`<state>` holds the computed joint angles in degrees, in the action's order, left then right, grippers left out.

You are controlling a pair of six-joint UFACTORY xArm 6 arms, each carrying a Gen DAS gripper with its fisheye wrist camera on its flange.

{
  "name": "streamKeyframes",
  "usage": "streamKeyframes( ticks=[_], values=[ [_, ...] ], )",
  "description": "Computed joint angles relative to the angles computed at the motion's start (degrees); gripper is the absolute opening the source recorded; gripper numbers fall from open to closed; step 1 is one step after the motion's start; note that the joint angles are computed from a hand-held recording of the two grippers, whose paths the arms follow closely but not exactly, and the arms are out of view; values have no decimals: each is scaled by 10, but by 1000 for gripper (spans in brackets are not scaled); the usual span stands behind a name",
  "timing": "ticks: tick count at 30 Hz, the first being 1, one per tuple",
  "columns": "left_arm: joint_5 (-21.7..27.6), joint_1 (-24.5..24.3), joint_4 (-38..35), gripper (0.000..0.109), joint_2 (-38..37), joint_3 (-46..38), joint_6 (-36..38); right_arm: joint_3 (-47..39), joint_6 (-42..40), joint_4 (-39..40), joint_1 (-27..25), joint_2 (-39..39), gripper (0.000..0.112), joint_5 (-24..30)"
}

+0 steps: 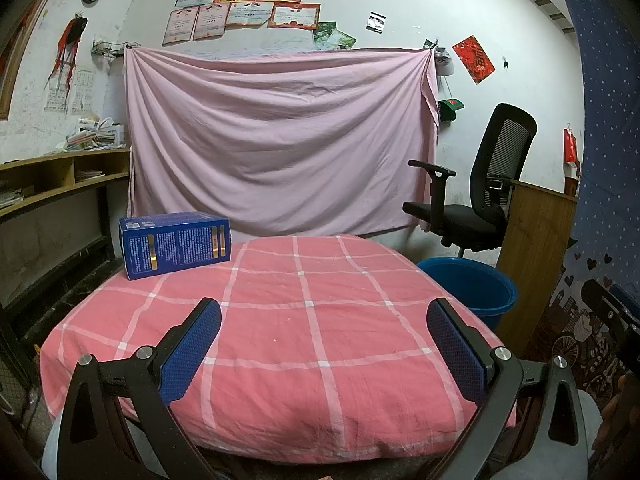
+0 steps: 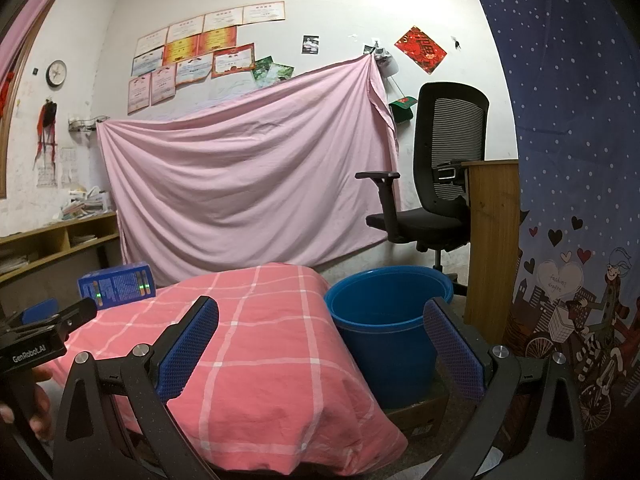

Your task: Collect trash

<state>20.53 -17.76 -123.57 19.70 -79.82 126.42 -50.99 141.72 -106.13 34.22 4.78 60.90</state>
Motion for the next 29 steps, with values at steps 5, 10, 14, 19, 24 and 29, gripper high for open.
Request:
streamKeyframes(
  ticks=[5, 10, 14, 19, 24, 29],
  values=[
    [0, 0, 1, 101, 1, -1, 0, -1, 0, 2, 2, 1, 103, 1],
    [-1, -1, 7, 101, 1, -2, -7, 0, 0, 1, 0, 0, 103, -1],
    [-7, -1, 35, 101, 4, -4, -37, 0, 0, 1, 0, 0, 103, -1],
    [-20, -4, 18, 101, 4, -8, -29, -1, -1, 1, 0, 0, 103, 0],
    [-26, -8, -4, 101, 2, -6, -1, -1, -1, 2, 1, 0, 103, -1],
    [-30, -9, -20, 101, 4, -8, 16, -4, -1, 5, 4, 5, 103, 1]
  ],
)
